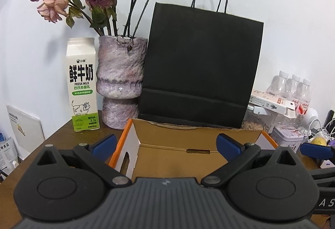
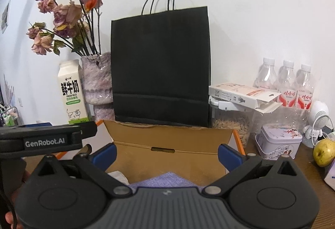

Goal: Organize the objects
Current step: 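Open both tools to drop the plastic bag and pouch inside, then withdraw both tools from the box back toward the table objects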

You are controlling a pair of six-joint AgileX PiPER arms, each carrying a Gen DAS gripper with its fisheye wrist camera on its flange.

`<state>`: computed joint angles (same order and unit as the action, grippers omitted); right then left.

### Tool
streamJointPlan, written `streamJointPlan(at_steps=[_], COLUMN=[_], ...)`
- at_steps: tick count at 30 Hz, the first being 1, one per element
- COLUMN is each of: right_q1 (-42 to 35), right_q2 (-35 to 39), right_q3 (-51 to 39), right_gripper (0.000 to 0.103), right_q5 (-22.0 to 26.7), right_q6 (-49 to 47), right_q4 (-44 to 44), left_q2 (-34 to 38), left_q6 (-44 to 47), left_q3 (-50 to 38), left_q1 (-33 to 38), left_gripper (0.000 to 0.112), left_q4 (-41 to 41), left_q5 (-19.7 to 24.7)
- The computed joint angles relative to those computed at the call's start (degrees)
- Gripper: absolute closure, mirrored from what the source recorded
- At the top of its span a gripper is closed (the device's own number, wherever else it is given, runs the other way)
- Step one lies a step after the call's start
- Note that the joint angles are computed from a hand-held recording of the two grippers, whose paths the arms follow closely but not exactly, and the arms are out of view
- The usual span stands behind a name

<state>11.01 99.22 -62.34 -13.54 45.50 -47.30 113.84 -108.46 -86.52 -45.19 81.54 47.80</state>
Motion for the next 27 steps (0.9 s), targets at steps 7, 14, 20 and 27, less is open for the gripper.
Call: streamJointPlan(at_steps=[7, 14, 20, 27], right_q1=[-0.45, -1.00, -1.98, -3.71], right_q2=[-2.95, -6.21, -11.37, -19.19], right_q3=[3.67, 8.12, 14.15, 22.70], right_gripper=[0.000, 0.000, 0.000, 0.000], right_q5=[-0.74, -1.93, -4.46, -7.29], right_q6=[-6.81, -11.64, -16.28, -17.79], right_q4=[5.38, 8.60, 11.81, 11.48], left_q2=[-3.02, -6.37, -9.16, -12.46], left_q6=[-2.16, -4.22, -5.93, -8.26], left_q3=[4.11, 8.56, 12.73, 17.91], left_q1=[-1.89, -3.73, -6.38, -10.45], left_gripper=[0.009, 0.009, 0.009, 0.009], left_q4=[1.90, 2.55, 2.24, 2.40], left_q5=[1.39, 2.74, 4.52, 7.53])
